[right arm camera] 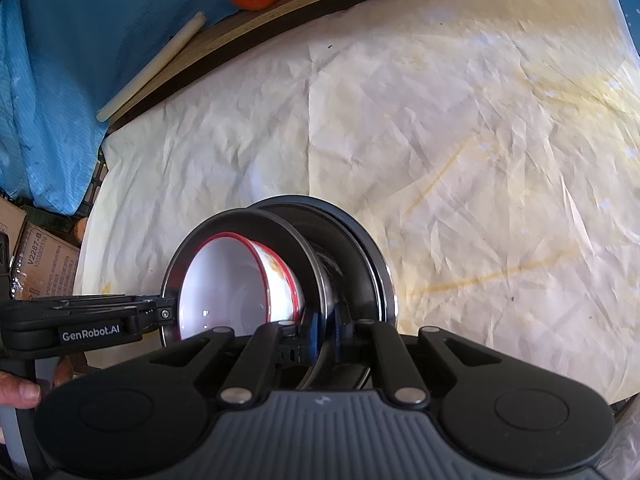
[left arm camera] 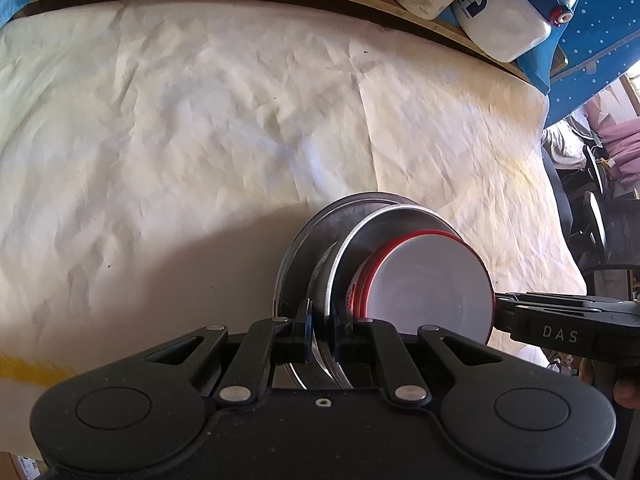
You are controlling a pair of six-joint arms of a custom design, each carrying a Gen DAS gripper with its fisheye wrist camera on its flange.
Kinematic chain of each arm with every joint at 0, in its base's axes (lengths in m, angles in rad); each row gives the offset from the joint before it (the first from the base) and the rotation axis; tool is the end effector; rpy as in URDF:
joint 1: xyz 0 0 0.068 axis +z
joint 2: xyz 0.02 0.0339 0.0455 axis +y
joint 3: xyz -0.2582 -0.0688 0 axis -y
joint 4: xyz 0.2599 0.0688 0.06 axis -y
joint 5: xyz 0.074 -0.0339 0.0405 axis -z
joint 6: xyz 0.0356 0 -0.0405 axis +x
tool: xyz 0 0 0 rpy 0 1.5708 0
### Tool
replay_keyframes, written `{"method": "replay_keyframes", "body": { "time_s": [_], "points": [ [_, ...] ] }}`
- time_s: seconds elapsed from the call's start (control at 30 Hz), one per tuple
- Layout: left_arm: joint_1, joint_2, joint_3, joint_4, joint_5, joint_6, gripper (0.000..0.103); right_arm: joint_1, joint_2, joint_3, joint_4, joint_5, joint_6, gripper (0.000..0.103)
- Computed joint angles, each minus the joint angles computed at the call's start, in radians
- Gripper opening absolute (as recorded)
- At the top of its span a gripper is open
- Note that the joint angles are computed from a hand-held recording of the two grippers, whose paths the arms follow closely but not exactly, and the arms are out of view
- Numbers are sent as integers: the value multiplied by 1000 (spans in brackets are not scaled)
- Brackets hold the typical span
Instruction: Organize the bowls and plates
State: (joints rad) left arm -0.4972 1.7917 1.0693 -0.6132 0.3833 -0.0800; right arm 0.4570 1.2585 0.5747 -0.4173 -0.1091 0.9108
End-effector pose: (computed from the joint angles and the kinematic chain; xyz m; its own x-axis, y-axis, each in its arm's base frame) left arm 0.2891 -0.1720 0.1345 -0.8935 0.4005 -0.2032 0.4490 0.8082 -0.3811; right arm 0.2043 0.1048 0.1440 -0.8721 0.4463 -0.2008 0.3361 0.8444 0.4171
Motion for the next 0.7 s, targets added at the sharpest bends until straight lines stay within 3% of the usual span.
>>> {"method": "replay_keyframes", "body": {
  "time_s": [0.7],
  "points": [
    [-6, 23, 10, -4, -4, 4, 9, 4, 18, 2, 5, -1, 19, 9]
  ]
}}
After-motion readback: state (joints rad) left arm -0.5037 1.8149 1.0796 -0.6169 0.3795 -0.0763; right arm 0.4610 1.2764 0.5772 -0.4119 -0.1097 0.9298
